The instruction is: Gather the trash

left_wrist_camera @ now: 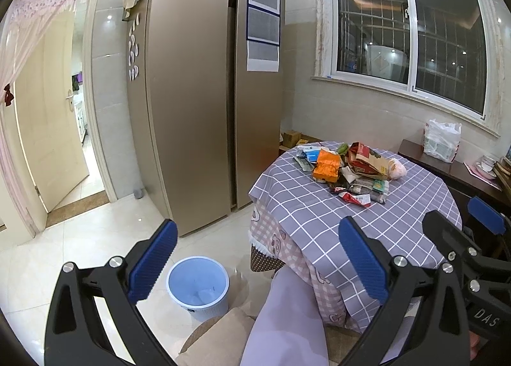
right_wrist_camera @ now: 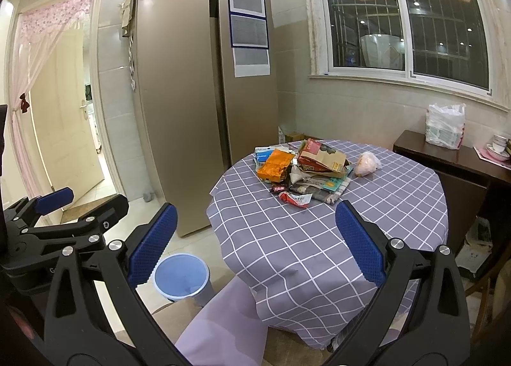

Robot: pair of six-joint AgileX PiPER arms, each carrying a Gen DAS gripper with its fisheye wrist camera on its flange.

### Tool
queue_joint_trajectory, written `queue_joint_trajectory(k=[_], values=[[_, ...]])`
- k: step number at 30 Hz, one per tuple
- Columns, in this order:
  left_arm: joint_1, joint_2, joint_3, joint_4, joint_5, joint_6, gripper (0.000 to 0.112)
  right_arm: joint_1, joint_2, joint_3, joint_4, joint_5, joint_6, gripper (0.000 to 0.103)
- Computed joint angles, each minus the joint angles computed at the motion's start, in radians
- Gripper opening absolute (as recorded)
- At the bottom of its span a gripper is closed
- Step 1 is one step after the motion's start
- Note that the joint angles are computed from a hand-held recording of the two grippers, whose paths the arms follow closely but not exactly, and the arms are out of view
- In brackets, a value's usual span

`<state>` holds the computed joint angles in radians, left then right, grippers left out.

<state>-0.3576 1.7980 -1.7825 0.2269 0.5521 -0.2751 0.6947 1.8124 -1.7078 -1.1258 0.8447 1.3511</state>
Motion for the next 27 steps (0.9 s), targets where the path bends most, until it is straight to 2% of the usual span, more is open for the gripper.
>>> queue_joint_trajectory(k=[27], values=[[0.005,-0.010,0.017,0.014,-0.017,-0.012,0.099,0.011,0.004,0.008,-0.020,0.010,0.027,0.097]])
